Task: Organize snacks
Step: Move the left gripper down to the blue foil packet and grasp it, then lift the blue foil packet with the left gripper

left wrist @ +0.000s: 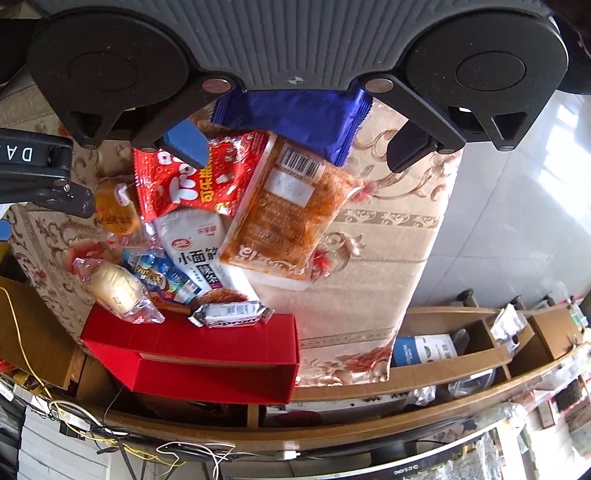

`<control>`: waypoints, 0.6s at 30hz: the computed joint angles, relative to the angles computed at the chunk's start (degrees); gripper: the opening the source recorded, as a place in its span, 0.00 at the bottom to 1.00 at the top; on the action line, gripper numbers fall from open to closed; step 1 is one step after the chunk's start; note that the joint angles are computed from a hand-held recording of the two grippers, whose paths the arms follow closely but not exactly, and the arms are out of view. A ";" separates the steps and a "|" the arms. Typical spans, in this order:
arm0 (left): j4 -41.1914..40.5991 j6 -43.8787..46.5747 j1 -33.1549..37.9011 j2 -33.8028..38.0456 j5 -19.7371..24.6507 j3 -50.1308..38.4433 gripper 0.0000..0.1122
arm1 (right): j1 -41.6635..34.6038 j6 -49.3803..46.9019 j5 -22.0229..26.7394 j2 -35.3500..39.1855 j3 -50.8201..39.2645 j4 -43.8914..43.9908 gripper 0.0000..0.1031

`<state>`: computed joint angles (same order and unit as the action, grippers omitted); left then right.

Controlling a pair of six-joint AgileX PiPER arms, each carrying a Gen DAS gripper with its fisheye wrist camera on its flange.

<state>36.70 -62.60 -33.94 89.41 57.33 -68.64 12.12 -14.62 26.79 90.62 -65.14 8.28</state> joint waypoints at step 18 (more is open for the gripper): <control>-8.91 5.20 2.76 -3.12 -1.67 5.72 0.92 | 1.70 -3.96 2.80 1.31 -1.98 3.62 1.00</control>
